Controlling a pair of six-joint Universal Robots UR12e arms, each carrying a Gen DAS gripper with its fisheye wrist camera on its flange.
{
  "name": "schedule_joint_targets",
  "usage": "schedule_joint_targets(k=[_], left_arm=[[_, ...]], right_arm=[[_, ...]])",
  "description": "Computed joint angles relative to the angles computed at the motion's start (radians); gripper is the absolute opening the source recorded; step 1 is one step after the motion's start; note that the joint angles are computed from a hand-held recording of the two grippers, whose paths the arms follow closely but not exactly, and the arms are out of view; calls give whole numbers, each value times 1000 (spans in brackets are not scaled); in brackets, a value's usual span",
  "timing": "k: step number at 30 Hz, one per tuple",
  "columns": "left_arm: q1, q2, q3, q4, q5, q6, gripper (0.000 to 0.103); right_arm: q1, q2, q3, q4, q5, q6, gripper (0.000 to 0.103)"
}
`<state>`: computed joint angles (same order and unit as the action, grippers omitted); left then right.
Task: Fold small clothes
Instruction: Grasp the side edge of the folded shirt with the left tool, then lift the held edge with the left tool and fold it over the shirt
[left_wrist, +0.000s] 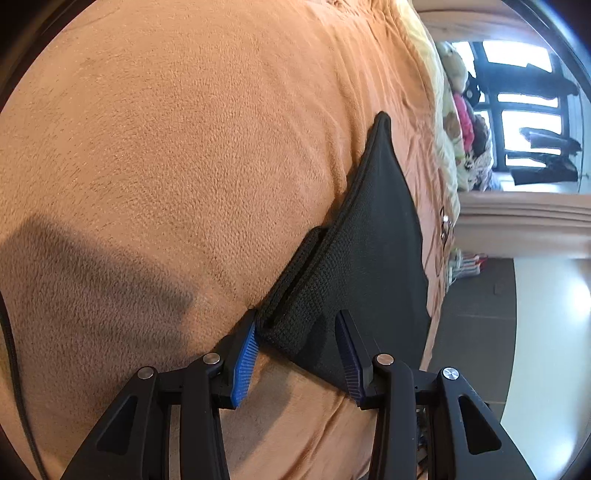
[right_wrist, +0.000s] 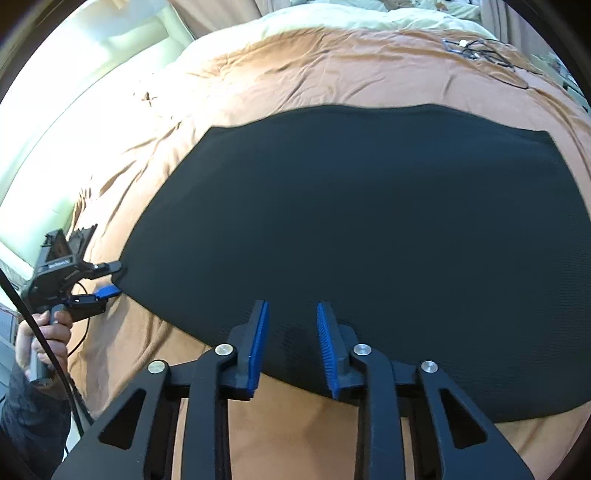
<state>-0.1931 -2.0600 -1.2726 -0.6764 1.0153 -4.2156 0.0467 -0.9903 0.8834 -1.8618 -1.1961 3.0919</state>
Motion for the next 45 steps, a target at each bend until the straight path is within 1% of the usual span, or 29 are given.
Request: schedule_joint_targets(k=[3,4,5,6,7,8,9,10,12,16,18,19,22,24,25,28,29,30,33,37,39,40,41,44,45], left_arm=[[-9,7,-6,13,40,5,42],[-15,11,-7,14,63,13,42],[-20,7,2,5,81,27,42],[-26,5,11,-10,103,46,41],[-34,0,27,-36,132,68,33],[-39,-1,34,-56,161,83,27],[-40,-3,37,-54,169,82,15],[-40,-5,36,-46,167,77,12],[-41,-9,43,-48,169,78,9],[-42,-12,54,-24,171,79,8],[-39,-10,53,1,162,71,8],[-39,-11,57,6,158,71,8],[-38,-16,77,16,148,83,7],[-38,-20,94,26,138,88,7],[-38,-23,101,31,134,88,7],[-39,-35,134,45,118,90,7],[-40,-41,150,43,113,96,7],[-41,-48,165,43,109,102,7],[-47,-73,224,29,100,124,7],[-56,-105,305,-4,95,153,7],[-63,-124,354,-30,96,177,7],[-66,-135,381,-44,96,187,7],[-70,-152,417,-62,90,200,7],[-86,-202,525,-111,80,240,7],[-92,-223,567,-127,75,250,7]], right_arm=[[11,11,3,12,-24,14,18],[15,11,10,16,-31,14,17],[18,11,20,5,-40,9,17],[24,-4,50,-32,-64,-4,17],[29,-9,54,-37,-77,-7,17],[32,-12,59,-40,-86,-3,17],[35,-14,58,-43,-92,3,17],[39,-12,55,-48,-89,0,17],[47,-9,50,-56,-69,-22,17],[64,9,23,-27,-42,-42,17],[73,21,7,-16,-68,-42,17],[73,25,1,-13,-65,-41,17],[61,21,5,-18,-33,-52,17],[55,11,19,-31,-67,-54,17],[48,6,28,-33,-84,-45,17],[23,-14,63,-41,-91,-7,17],[14,-21,78,-47,-82,7,16],[1,-30,94,-53,-56,27,14],[-8,-42,117,-71,-22,45,14],[-16,-60,154,-139,12,108,14],[-18,-58,158,-134,15,128,14],[-20,-57,163,-119,26,136,14],[-19,-62,176,-125,34,139,14],[-19,-69,195,-135,52,127,14],[-23,-60,170,-113,57,118,14]])
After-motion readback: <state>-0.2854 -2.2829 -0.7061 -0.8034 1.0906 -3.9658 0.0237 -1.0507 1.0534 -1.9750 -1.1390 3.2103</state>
